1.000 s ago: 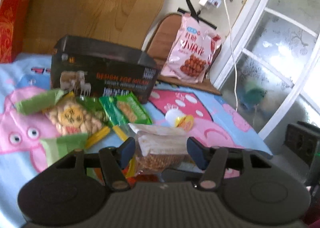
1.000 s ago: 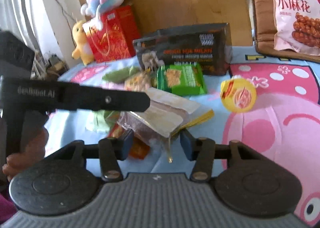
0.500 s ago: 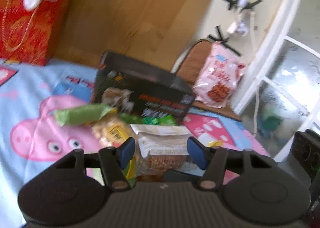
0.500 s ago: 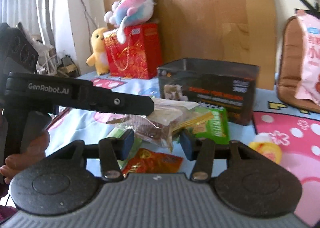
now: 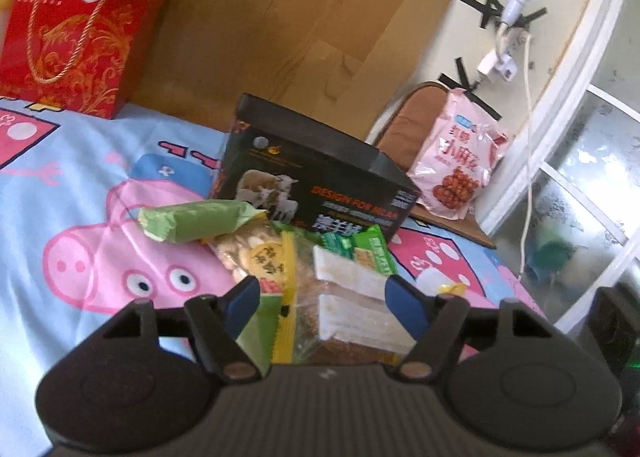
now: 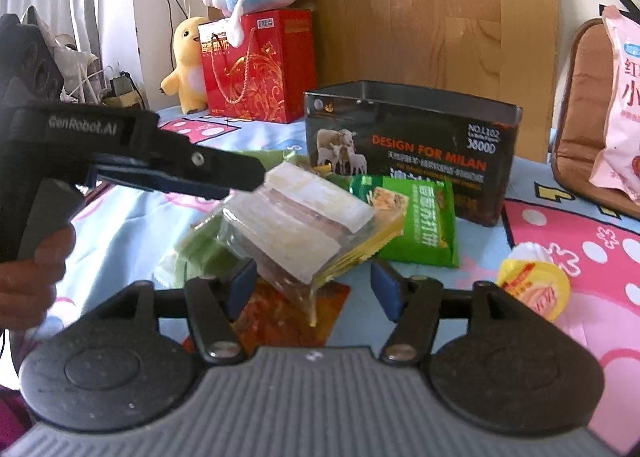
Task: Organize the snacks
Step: 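Carry the wafer bag into the black tin and open the left gripper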
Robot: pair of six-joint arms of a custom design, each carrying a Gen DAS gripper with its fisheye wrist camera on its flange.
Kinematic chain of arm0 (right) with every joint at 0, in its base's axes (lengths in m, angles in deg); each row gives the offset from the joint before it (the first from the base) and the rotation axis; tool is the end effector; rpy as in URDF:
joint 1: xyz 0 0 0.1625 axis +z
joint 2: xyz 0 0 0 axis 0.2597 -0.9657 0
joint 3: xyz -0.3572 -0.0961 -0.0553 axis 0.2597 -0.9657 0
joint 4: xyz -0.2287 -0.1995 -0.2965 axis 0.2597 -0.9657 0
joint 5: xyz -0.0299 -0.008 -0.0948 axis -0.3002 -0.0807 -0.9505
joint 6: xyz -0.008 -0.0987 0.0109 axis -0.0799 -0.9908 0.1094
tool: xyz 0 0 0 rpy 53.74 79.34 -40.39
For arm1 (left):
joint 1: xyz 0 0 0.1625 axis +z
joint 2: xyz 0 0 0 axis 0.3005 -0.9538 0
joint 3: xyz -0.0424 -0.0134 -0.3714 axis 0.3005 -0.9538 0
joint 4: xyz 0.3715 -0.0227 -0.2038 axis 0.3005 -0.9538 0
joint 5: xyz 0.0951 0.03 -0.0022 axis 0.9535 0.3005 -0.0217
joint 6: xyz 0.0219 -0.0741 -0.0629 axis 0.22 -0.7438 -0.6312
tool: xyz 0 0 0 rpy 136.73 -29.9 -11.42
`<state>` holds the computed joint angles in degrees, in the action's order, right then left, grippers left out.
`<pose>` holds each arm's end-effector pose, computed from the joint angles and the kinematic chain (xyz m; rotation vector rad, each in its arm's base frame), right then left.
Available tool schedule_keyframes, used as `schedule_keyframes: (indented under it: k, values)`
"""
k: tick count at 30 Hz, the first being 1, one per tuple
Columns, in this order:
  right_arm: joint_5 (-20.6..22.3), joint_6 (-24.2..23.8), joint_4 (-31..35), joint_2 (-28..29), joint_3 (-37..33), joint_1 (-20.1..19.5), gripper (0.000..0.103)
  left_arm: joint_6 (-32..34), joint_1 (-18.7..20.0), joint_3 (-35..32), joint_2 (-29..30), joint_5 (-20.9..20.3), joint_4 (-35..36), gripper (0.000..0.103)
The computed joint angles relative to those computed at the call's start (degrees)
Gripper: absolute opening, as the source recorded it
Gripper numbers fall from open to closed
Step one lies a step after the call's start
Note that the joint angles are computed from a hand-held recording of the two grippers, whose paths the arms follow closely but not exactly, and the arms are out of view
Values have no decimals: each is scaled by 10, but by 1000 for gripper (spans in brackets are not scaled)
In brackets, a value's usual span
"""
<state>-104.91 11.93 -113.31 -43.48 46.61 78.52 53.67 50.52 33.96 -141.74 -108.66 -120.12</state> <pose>0.1867 -0.6920 0.0499 1.3574 -2.4506 0.9428 -0.0804 -0.6481 0.2274 0.4109 2.6217 -1.2660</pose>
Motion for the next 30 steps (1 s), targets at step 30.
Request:
schedule_keyframes:
  k: [30]
  values:
    - [35, 55, 57, 137, -283, 30, 47, 52, 10, -337, 188, -22, 76, 53]
